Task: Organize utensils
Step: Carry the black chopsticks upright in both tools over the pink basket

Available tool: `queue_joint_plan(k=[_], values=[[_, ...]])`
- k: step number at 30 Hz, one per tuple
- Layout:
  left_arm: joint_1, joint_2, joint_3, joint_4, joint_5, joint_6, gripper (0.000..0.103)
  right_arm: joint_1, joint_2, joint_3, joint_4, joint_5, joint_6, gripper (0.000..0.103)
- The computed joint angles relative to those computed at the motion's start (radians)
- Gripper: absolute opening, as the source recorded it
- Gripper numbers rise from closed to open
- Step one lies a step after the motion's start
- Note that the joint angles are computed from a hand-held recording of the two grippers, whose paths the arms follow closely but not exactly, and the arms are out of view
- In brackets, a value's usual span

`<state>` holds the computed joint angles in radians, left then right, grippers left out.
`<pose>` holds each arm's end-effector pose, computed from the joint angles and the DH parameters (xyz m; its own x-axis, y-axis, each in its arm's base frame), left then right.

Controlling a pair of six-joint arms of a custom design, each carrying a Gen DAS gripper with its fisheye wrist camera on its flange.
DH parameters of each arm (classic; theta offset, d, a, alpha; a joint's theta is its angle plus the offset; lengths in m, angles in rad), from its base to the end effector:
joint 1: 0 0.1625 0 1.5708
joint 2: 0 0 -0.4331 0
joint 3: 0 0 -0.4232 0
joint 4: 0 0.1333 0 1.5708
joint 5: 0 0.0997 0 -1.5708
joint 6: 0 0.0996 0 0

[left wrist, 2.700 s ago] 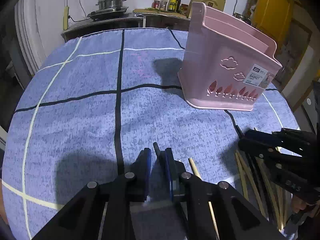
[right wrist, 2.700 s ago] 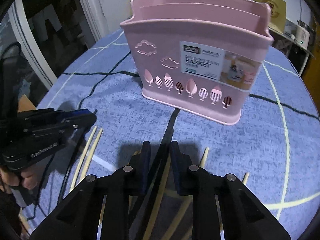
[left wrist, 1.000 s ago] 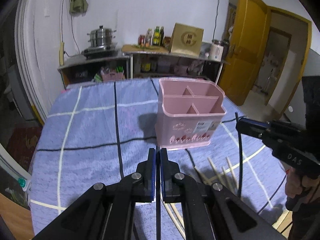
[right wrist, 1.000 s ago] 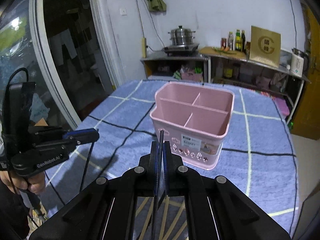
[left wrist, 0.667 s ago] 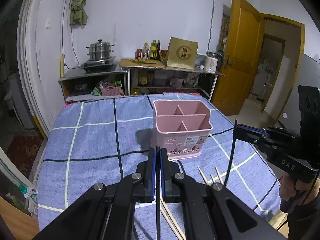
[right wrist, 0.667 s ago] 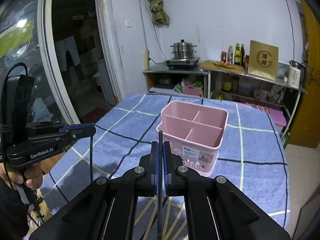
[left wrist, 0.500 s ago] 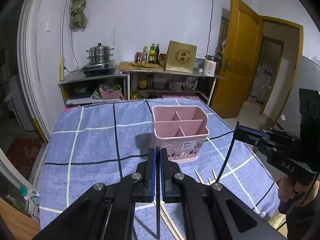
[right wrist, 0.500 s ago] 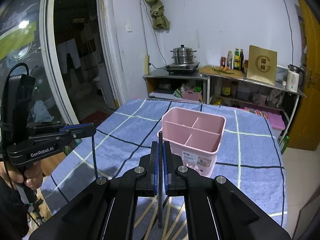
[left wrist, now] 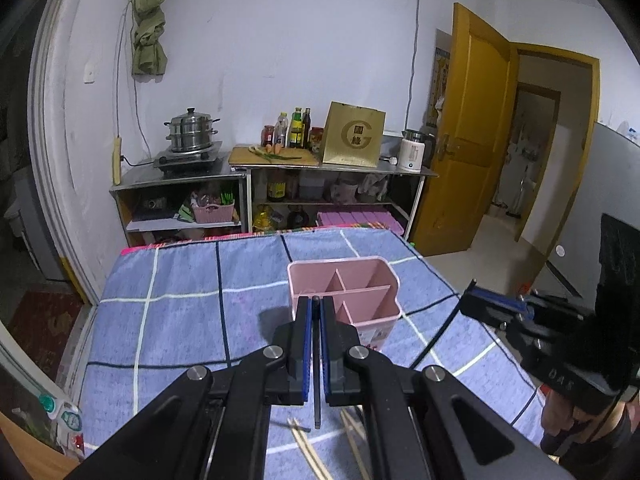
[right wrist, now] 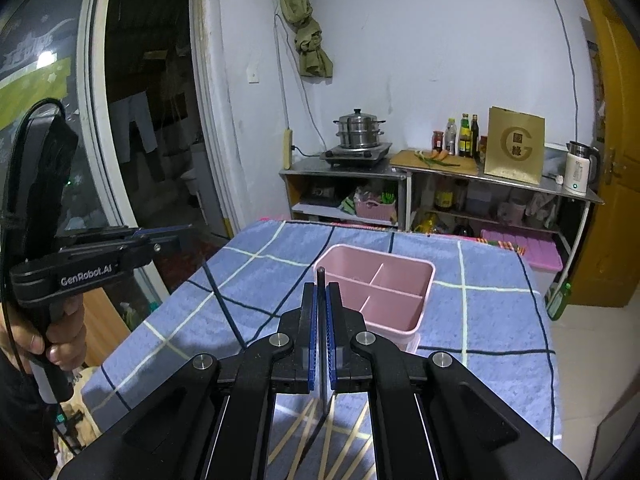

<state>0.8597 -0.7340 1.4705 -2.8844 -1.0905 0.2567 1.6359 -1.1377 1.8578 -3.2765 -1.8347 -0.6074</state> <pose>-0.3646 -0.6980 0.1487 -0.6702 0.5363 -0.5130 0.7414 0.5157 -0.4294 0.1484 -0.6268 0.3065 -0.7821 -0.1880 0.5941 -0.5874 0.5406 -0.6023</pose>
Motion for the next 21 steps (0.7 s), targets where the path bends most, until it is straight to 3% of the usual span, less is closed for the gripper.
queue_joint_plan(k=[21], values=[[-0.030,0.138,-0.345,0.153,0.009,0.002,0.004,0.034,0.041,-0.173,0.026,0.026,0.013,0.004]])
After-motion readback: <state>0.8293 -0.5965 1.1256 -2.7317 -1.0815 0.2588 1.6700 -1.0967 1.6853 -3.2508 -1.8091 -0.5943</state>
